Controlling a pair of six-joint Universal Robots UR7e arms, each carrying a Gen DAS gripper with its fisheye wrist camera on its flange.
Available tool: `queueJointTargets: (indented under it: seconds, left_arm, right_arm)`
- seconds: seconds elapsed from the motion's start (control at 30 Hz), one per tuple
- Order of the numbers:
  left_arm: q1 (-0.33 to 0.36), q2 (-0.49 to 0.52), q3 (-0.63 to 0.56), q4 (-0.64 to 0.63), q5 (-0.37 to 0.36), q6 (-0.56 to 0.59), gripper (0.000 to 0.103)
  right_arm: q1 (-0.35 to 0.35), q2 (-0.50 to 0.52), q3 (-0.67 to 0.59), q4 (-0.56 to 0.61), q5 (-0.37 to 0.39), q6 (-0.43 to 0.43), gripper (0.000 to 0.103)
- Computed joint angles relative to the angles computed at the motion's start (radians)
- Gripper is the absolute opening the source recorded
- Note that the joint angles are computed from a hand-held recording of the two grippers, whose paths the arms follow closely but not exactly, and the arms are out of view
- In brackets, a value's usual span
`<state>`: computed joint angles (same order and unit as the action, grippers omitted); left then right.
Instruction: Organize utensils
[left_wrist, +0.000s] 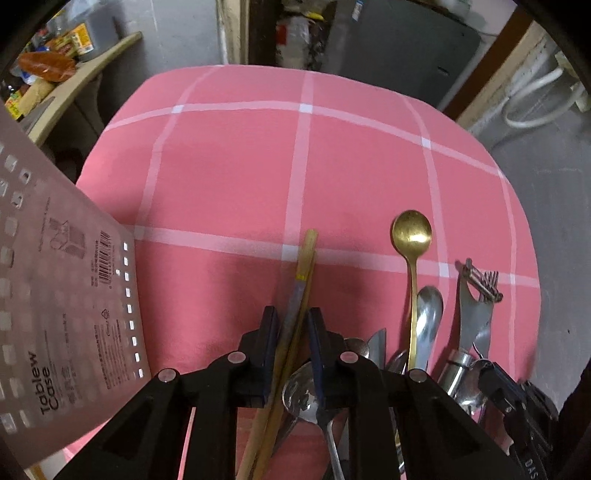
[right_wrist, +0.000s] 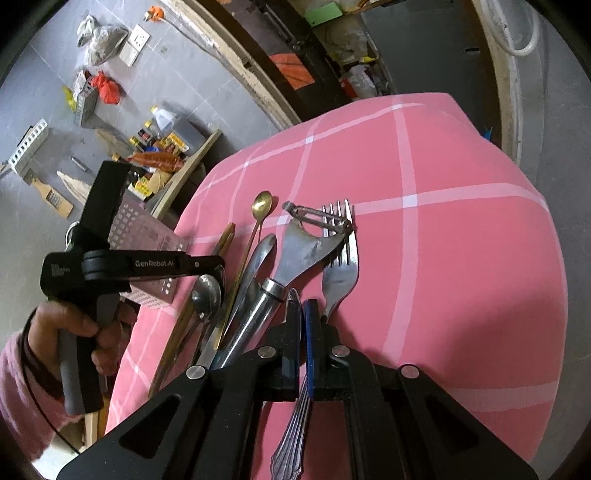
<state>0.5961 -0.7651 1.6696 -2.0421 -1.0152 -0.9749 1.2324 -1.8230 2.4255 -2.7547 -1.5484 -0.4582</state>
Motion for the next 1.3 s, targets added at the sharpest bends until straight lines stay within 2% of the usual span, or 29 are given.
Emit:
queueJointTargets:
  seconds: [0.17, 0.27, 0.33, 0.5, 0.63, 0.83, 0.97, 1.3]
  left_arm:
    - [0.018, 0.005, -0.025, 0.015, -0.051, 0.044, 0.016]
    - [0.020, 0.008, -0.029, 0.016, -0.054, 0.081, 0.015]
    - [0.018, 0.016, -0.034, 0.017, -0.050, 0.094, 0.009]
    - [0.025, -0.026, 0.040, -0.104, -0.094, 0.106, 0.007]
    - [0.000, -0.065, 0.128, -0.235, -0.085, 0.111, 0.007]
    - [-0.069, -0.096, 0.183, -0.328, -0.032, 0.144, 0.007]
    - [-0.120, -0.129, 0.222, -0.398, 0.034, 0.175, 0.007]
    - [-0.171, -0.206, 0.306, -0.686, 0.190, 0.219, 0.006]
  right_arm:
    - [0.017, 0.018, -0.035, 0.060, -0.021, -0.023, 0.003]
    - [0.027, 0.032, -0.050, 0.082, -0.038, -0.036, 0.003]
    - [0.040, 0.052, -0.065, 0.098, -0.056, -0.045, 0.003]
    - [0.082, 0.061, -0.072, 0.080, -0.105, -0.049, 0.003]
    - [0.102, 0.020, -0.048, 0.036, -0.115, -0.032, 0.003]
    - [0.112, -0.048, -0.006, -0.042, -0.109, -0.005, 0.003]
    - [0.114, -0.088, 0.012, -0.081, -0.101, 0.014, 0.003]
    - [0.236, -0.104, 0.026, -0.254, -0.131, 0.083, 0.003]
